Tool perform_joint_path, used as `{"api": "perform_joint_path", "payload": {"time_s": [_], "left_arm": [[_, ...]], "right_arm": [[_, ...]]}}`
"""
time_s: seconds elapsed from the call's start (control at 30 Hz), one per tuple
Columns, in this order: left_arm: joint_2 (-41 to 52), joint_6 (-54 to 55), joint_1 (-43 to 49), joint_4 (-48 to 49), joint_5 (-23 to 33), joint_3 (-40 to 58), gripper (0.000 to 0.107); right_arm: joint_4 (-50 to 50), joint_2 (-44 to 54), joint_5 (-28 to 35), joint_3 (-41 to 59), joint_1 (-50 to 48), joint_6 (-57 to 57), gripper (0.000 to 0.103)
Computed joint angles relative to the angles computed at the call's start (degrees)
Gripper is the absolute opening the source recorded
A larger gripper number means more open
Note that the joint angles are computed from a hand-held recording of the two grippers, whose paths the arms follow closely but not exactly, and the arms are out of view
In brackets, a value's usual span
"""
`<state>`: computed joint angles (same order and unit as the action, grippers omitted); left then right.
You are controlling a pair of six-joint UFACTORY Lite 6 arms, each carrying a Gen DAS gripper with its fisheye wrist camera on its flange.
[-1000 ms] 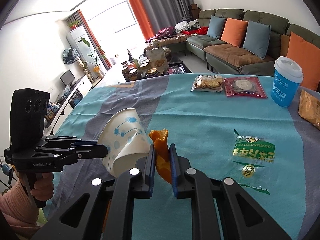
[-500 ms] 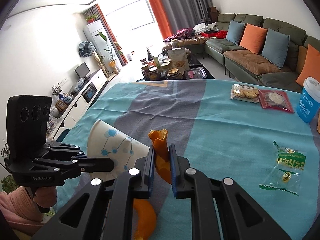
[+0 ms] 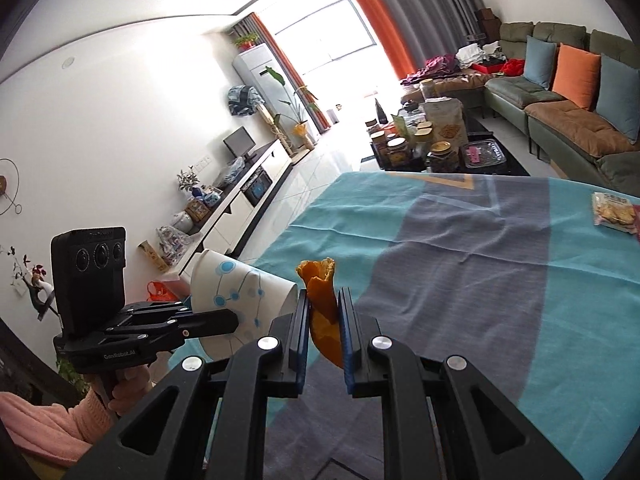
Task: Collect trash
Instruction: 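Carry the paper cup and orange peel over the teal bin and open both grippers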
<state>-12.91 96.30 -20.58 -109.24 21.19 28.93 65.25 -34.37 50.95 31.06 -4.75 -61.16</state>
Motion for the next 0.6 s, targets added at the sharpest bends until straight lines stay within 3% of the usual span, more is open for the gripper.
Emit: {"api": "perform_joint_path", "payload": {"time_s": [0.13, 0.23, 0.3, 0.43, 0.6], "left_arm": [[-12.6, -12.9, 11.2, 16.4, 2.2, -8.0, 0.003], [-21.7, -21.1, 25.2, 29.8, 9.2, -12.8, 0.003], [-23.8, -21.4, 34.0, 33.9, 13.7, -13.6, 0.003], [-24.9, -18.4, 52.4, 40.1, 22.5, -13.7, 0.003], [-17.7, -9.5, 70.8, 42.7, 28.9, -10.1, 0.003]], "right_arm": [[2.5, 4.1, -7.9, 2.6, 13.9, 2.7, 0.013], [5.4, 8.8, -13.9, 5.4, 24.3, 3.0, 0.013], [7.4, 12.7, -17.3, 8.0, 30.4, 2.7, 0.013], [11.8, 20.8, -21.3, 14.1, 39.3, 0.4, 0.013], [16.0, 31.4, -23.5, 23.2, 46.9, -1.5, 0.013]]}}
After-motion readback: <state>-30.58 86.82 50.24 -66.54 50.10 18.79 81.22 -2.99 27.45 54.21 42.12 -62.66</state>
